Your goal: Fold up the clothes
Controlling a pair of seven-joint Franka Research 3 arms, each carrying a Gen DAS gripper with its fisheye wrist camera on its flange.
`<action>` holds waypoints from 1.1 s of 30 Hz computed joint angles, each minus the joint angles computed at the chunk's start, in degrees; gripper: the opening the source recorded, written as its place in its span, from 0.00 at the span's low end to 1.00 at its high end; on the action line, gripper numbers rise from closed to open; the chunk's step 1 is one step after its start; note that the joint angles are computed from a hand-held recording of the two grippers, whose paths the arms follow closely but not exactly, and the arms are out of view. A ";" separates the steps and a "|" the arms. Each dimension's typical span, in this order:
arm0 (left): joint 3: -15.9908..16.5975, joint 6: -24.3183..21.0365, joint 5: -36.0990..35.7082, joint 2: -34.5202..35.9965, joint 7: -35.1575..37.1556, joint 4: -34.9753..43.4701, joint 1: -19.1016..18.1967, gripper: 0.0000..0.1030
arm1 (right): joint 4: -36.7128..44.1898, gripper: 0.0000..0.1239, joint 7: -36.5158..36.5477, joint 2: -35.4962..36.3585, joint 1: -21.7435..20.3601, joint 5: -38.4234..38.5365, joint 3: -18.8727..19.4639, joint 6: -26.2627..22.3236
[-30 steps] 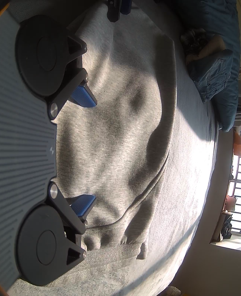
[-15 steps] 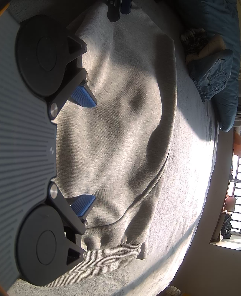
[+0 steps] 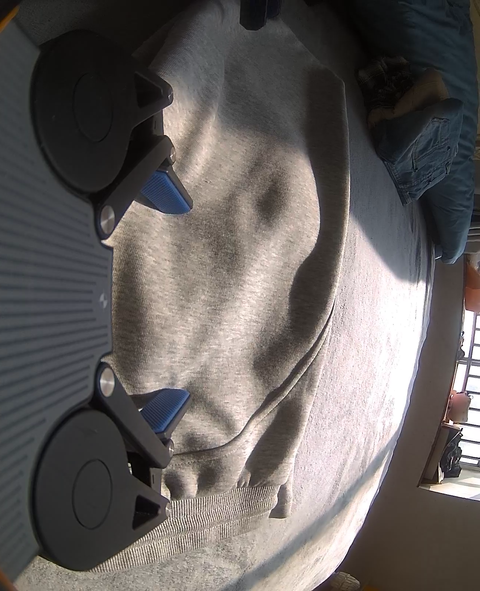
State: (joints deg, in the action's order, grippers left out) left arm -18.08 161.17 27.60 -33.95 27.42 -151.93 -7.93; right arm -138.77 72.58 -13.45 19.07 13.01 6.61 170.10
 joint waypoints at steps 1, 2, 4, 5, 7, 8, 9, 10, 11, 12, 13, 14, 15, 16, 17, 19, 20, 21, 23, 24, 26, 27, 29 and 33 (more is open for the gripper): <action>0.20 0.29 -0.01 -0.50 -0.44 -0.17 0.41 0.78 | 0.03 0.82 0.01 0.00 0.04 0.07 -0.02 0.06; 0.82 0.22 -0.42 -0.56 -0.38 -0.18 0.43 0.78 | 0.08 0.82 -0.03 0.03 0.16 0.26 -0.11 0.13; 2.35 0.02 -1.54 -0.47 0.25 -0.19 0.22 0.78 | 0.49 0.82 -0.06 0.22 0.35 0.63 -0.22 0.06; 3.23 -0.10 -2.26 -0.32 0.82 -0.18 0.03 0.78 | 0.70 0.82 -0.04 0.28 0.32 0.60 -0.19 -0.10; 4.45 -0.98 -3.72 0.17 1.86 0.14 -0.07 0.78 | 0.98 0.82 0.32 0.40 0.08 0.25 0.07 0.05; 4.84 -1.70 -4.38 0.52 2.26 0.44 0.00 0.78 | 1.05 0.82 -0.09 0.35 0.49 0.75 -0.20 0.42; 5.16 -2.18 -5.01 0.73 2.45 0.55 0.15 0.78 | 1.12 0.82 -1.03 0.25 1.27 1.77 -0.75 0.90; 5.59 -2.48 -5.77 0.89 2.72 0.60 0.07 0.78 | 1.20 0.82 -2.03 0.16 2.03 2.86 -1.28 1.38; 6.47 -2.89 -7.01 0.95 3.07 0.54 -0.23 0.78 | 1.32 0.82 -3.98 -0.02 3.52 4.85 -2.34 1.91; 7.15 -3.08 -8.07 0.80 3.26 0.34 -0.30 0.78 | 1.60 0.82 -7.79 -0.30 6.41 8.53 -4.47 2.31; 7.42 -3.12 -8.86 0.39 3.15 -0.01 -0.15 0.78 | 2.23 0.82 -13.60 -0.68 10.59 13.91 -7.58 2.27; 7.77 -3.07 -9.42 -0.08 3.20 -0.40 0.17 0.78 | 3.12 0.82 -20.33 -1.11 14.84 19.83 -10.62 1.83; 8.12 -3.03 -9.97 -0.54 3.25 -0.76 0.49 0.78 | 4.12 0.82 -27.10 -1.44 18.68 25.17 -13.19 0.98; 8.39 -3.20 -10.48 -1.05 3.34 -1.08 0.75 0.78 | 5.25 0.82 -33.65 -1.69 21.97 29.93 -15.28 -0.33; 8.68 -3.37 -10.99 -1.55 3.42 -1.38 1.01 0.78 | 6.43 0.82 -39.68 -1.89 24.58 34.17 -16.90 -1.95; 9.38 -3.50 -12.20 -2.47 3.65 -2.03 1.26 0.78 | 9.13 0.82 -49.69 -1.59 28.00 39.32 -18.06 -6.62; 9.69 -3.51 -12.76 -2.87 3.77 -2.33 1.36 0.77 | 10.16 0.81 -53.05 -1.28 28.80 40.42 -17.76 -8.92; 9.87 -3.49 -13.19 -3.30 3.83 -2.67 1.57 0.77 | 10.86 0.81 -55.45 -0.94 29.22 40.88 -17.07 -10.89; 10.07 -3.39 -13.97 -3.99 3.79 -3.30 2.01 0.77 | 12.61 0.81 -59.76 0.07 29.80 41.29 -15.53 -15.01; 10.11 -3.31 -14.31 -4.26 3.67 -3.61 2.23 0.77 | 13.67 0.81 -61.70 0.74 29.99 41.29 -14.70 -17.14; 10.53 -2.93 -15.15 -4.82 3.61 -4.38 2.34 0.77 | 13.99 0.78 -66.93 1.57 30.61 41.38 -12.28 -18.34; 10.99 -2.50 -15.79 -4.97 3.75 -4.83 2.10 0.77 | 13.59 0.77 -69.13 1.97 30.68 41.03 -10.84 -17.34; 11.71 -1.79 -16.84 -4.95 4.23 -5.48 1.80 0.77 | 12.55 0.67 -70.25 2.62 30.00 39.09 -7.83 -14.77; 12.87 -0.24 -18.48 -4.63 5.83 -6.48 1.27 0.77 | 11.19 0.57 -66.78 3.39 26.82 34.29 -3.08 -13.42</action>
State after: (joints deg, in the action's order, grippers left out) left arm -5.21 160.93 9.11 -38.58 33.25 -158.41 -6.66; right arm -127.59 5.79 -10.06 45.89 47.30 3.53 156.68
